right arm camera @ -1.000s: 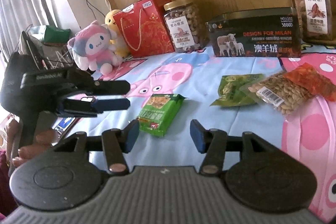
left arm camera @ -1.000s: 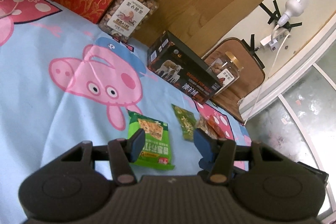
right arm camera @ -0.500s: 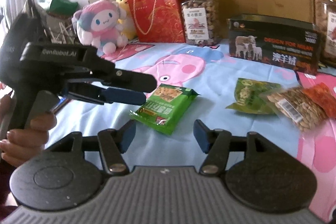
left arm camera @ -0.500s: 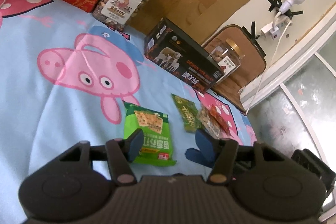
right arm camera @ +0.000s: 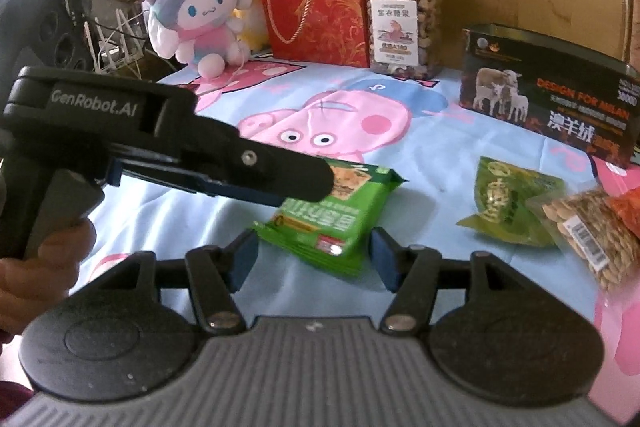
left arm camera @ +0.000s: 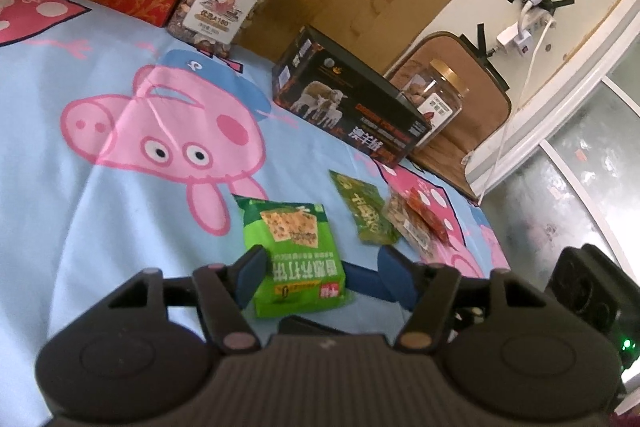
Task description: Organize snacks
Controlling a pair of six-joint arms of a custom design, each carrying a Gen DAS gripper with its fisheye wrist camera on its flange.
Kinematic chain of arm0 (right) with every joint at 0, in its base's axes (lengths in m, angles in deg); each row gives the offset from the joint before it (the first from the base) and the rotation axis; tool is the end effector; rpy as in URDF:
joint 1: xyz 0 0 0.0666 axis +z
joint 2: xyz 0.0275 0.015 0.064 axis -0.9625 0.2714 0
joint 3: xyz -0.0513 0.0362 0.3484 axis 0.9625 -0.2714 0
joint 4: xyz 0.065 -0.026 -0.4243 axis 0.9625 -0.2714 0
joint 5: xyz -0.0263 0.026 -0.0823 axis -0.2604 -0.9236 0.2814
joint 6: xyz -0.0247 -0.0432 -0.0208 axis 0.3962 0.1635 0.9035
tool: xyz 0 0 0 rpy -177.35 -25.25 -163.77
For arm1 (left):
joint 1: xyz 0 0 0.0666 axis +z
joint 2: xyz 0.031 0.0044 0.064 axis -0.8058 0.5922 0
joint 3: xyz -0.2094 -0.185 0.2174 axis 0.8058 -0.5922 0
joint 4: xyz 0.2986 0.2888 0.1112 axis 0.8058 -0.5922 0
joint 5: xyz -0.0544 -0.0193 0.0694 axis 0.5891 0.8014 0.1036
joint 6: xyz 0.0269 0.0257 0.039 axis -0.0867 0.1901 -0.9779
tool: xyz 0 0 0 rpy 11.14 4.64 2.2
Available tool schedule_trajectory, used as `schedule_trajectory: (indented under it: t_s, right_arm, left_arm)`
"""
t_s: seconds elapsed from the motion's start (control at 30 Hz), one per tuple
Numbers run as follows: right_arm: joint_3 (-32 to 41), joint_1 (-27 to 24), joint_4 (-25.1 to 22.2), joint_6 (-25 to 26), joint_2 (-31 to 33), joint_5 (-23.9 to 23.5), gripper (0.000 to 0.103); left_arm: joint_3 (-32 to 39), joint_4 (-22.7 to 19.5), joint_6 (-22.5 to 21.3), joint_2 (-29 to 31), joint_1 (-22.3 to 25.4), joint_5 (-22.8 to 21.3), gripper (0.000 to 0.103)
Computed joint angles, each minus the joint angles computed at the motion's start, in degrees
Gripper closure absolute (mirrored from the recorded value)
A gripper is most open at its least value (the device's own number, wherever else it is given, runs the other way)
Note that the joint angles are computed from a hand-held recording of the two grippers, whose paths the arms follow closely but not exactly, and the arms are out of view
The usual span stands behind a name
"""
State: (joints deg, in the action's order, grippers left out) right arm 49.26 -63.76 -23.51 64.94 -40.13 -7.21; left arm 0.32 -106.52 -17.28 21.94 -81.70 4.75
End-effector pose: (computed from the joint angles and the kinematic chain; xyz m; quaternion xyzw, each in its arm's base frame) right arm 0.3097 0.0733 0.3298 -0.2557 0.8509 0.2117 0.4072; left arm 0.3160 -0.1791 0.3289 0.0096 0.8700 -0.3501 0.3470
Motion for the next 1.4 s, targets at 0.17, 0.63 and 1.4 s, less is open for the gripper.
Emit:
schedule_trajectory:
  t_s: [0.17, 0.63, 1.4]
  right_arm:
    - [-1.18, 1.46, 1.68, 1.49, -1.34, 3.55, 0.051]
    - [-2.46, -2.96, 7.16, -3.29, -5.46, 5.21, 0.064]
    - [7.06, -15.05, 25.46, -7.27, 10.34, 5.02, 0.064]
  left_arm:
    - [0.07, 0.22, 0.61, 0.1, -0.74, -2.1, 0.043]
    - [6.8, 1.33, -2.13, 5.21, -3.16, -2.08, 0.043]
    - [39.52, -1.34, -13.1, 33.47, -6.69, -4.11, 0.042]
